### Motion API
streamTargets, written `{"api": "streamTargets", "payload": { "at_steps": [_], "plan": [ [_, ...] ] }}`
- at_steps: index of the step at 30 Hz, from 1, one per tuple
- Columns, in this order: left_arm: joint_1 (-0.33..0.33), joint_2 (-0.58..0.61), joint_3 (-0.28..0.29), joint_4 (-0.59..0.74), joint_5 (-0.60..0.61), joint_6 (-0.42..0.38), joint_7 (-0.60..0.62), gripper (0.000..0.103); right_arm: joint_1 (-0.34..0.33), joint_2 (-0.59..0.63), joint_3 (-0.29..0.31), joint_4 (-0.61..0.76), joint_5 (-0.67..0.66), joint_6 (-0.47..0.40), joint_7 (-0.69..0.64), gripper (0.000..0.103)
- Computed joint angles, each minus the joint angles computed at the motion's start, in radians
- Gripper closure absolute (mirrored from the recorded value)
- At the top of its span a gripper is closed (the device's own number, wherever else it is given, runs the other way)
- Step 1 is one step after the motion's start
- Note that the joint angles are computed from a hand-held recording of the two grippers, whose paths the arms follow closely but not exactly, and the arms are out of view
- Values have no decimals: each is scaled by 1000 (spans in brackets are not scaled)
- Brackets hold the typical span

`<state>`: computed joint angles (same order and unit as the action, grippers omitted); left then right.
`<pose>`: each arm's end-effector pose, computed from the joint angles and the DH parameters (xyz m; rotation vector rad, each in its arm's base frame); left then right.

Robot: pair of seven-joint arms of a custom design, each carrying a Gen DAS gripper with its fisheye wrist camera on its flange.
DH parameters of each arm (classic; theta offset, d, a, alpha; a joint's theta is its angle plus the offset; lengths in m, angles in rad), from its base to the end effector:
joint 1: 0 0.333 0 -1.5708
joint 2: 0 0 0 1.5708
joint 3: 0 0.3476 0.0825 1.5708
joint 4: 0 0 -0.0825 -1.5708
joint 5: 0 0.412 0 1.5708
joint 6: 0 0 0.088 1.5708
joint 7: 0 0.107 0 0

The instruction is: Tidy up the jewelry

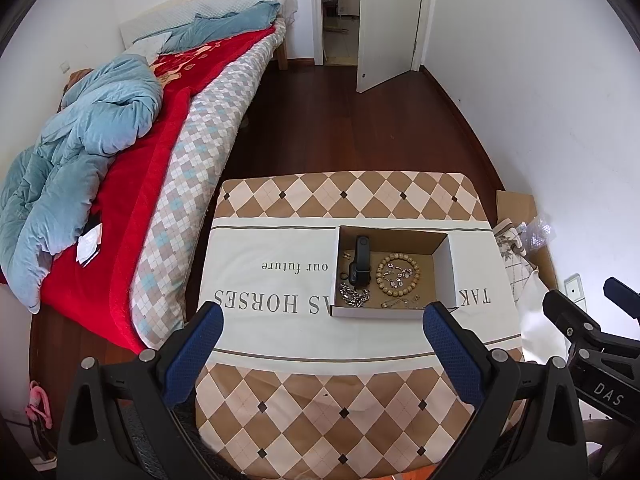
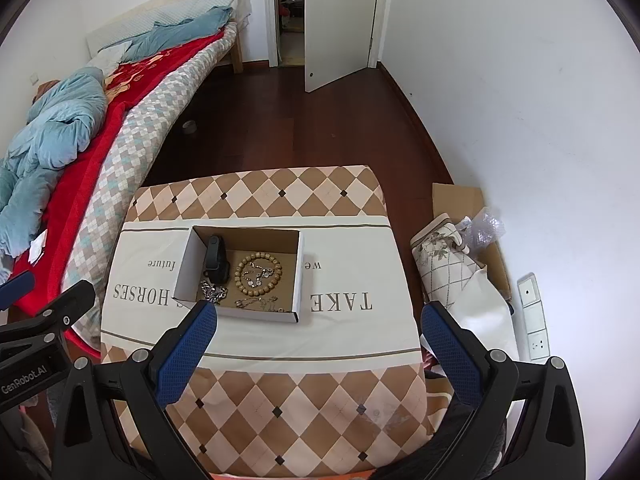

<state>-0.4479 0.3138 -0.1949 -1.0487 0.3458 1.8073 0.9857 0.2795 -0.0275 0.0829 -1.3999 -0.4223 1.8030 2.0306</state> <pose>0.5909 -0.3678 0.7516 -1.8908 1.9656 -0.5410 0.5577 0.1758 0.7916 -1.8859 2.0627 -0.7972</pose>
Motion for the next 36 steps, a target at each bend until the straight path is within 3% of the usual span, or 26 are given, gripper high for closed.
{"api": "streamTargets", "payload": {
  "at_steps": [36],
  "plan": [
    [-2,-11,-3,-7,3,0,-5,1,1,-1,0,2,-1,2,-3,0]
  ]
}}
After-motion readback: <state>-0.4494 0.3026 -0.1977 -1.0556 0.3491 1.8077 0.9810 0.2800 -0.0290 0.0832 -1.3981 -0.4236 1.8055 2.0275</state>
